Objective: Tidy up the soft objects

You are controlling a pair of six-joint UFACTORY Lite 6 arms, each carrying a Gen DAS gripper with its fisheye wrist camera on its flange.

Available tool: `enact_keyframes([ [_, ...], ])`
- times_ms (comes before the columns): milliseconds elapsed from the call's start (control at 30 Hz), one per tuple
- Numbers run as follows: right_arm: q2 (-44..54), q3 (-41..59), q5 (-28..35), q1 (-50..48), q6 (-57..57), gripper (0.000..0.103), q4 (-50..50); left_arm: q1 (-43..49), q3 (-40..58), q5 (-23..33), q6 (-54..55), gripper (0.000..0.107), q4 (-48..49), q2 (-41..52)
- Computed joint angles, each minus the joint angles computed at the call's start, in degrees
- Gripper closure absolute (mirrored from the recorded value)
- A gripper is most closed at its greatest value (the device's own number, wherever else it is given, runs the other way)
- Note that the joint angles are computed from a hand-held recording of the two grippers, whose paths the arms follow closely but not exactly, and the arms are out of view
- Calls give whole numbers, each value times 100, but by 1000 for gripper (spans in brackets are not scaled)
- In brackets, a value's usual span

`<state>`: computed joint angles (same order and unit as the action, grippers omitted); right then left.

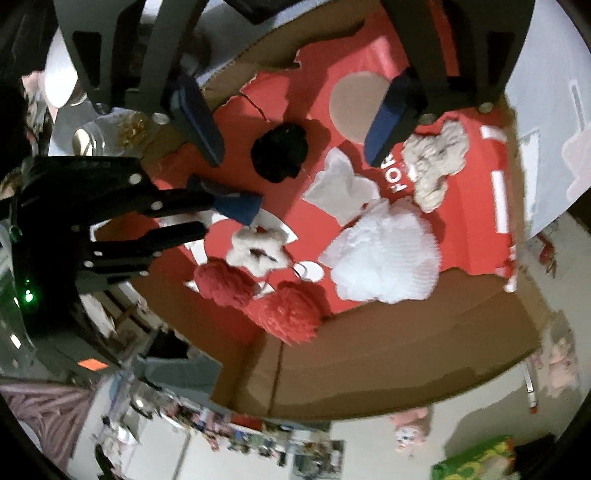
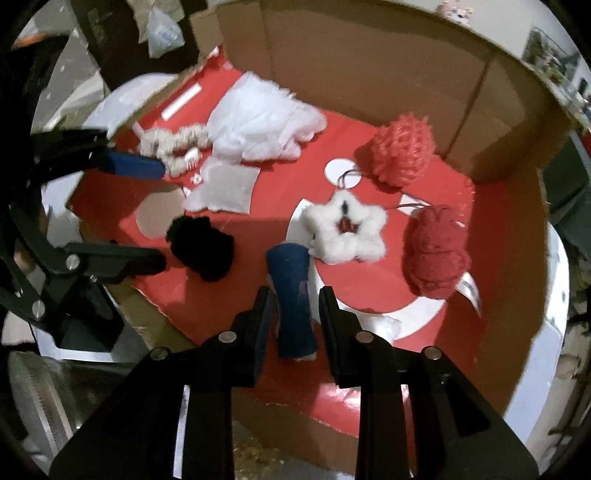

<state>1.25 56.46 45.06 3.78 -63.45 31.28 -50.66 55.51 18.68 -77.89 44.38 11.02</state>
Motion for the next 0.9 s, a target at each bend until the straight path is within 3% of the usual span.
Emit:
enact_keyframes([
  [33,-120,-18,51,-72,22,71,43,-68,-30,98,-328,19,212,-65],
  [100,-363,-92,120,-238,0,16,211,-220,-244,237,-1187,15,779,-322],
  [133,-610,-208,160,-391,-119,13,441,-277,-339,276,-1393,15,880,-450],
  [300,-1381,-593,122,-784,133,13,606,-699,-607,939,-2931,10,1773,-726],
  [533,-1954,-1172,-223,-839,931,13,472,-1136,-623,1875,-3527,7,1738,-663],
  [900,-2163,-1936,-793,-814,992,13,717,-1258,-448,2010,-3803,7,1547,-141],
])
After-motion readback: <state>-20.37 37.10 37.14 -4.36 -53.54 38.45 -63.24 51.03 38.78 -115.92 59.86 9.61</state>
